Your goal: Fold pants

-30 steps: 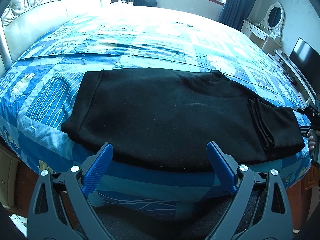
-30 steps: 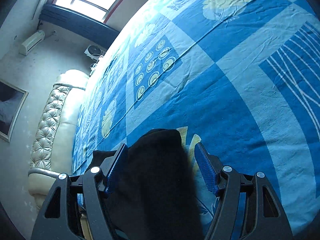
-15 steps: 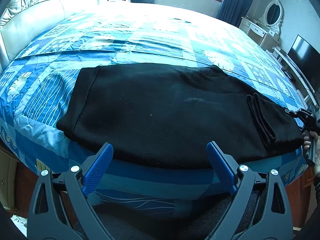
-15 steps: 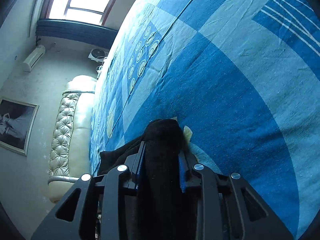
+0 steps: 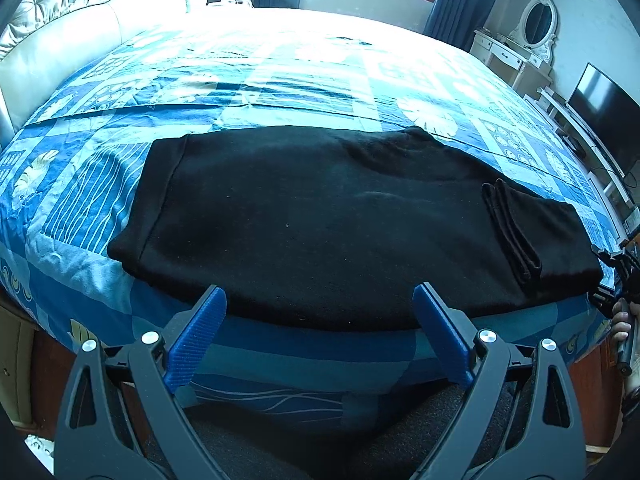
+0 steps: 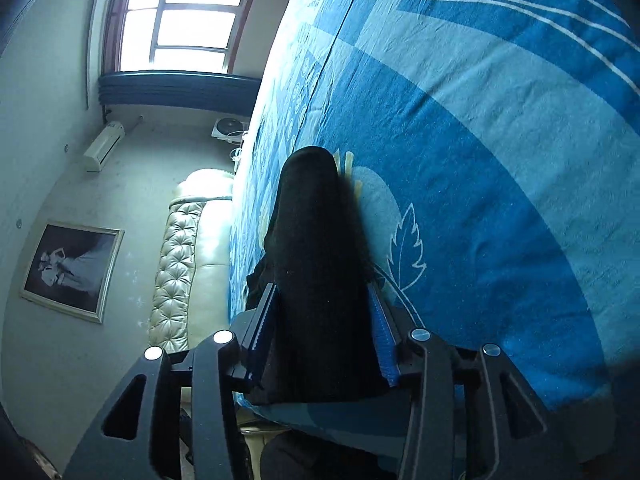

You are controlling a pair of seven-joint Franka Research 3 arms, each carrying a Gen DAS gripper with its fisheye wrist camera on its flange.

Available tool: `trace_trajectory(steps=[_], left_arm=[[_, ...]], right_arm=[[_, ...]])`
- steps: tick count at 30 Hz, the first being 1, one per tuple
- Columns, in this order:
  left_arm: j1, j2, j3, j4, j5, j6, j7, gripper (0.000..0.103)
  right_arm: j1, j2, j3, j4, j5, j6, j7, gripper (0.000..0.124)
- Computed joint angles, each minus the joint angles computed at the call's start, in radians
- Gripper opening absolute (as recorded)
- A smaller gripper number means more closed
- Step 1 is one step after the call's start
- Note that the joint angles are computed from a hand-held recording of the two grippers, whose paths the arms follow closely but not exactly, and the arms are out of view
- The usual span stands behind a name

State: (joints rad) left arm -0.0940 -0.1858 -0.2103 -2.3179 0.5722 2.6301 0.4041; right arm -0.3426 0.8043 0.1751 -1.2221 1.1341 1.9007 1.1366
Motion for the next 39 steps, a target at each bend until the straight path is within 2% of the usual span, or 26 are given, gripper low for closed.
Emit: trace_trajectory(steps=[3,6,23,28,30,33,34,37,39], left_arm=[[-0.001,0.001,-0.001,0.002,0.002,-0.004,0.0,0.094],[-0.002,0.0,-0.001,0.001,0.002,-0.003,-0.002,0.094],[-0.001,0.006,0.003,0.007,0.007,-0.019,0.003,0.094],[-0.001,0.002,0.008,0.001,-0.011,-0.022,0.011,0.094],[0.003,-0.004,0.01,-0.006,-0.015,-0.018,0.005,0.094],[0.009,-0.013,0.013,-0.016,-0.022,-0.011,-0.006,0.094],[0.011,-0.016,0.014,-0.019,-0.028,-0.008,-0.006,0.094],[0.013,-0.02,0.022,-0.028,-0.056,0.002,0.001,0.094],[0.017,-0.025,0.023,-0.034,-0.067,0.006,0.003,0.094]], right_arm=[[0.027,-0.001,-0.018,0.003,-0.044,0.031,0.006,0.027],[0.032,-0.014,-0.02,-0.018,-0.059,0.056,-0.005,0.022],[0.039,-0.069,-0.029,-0.101,-0.047,0.112,-0.045,0.022],[0.042,-0.08,-0.041,-0.101,-0.046,0.11,0.003,0.029],[0.072,-0.124,-0.065,-0.135,-0.079,0.179,0.033,0.031],[0.176,-0.25,-0.124,-0.265,-0.192,0.423,0.063,0.037],[0.186,-0.279,-0.116,-0.293,-0.197,0.464,0.042,0.039],[0.183,-0.33,-0.059,-0.328,-0.136,0.433,-0.074,0.04],[0.184,-0.324,-0.03,-0.306,-0.098,0.314,-0.132,0.04]])
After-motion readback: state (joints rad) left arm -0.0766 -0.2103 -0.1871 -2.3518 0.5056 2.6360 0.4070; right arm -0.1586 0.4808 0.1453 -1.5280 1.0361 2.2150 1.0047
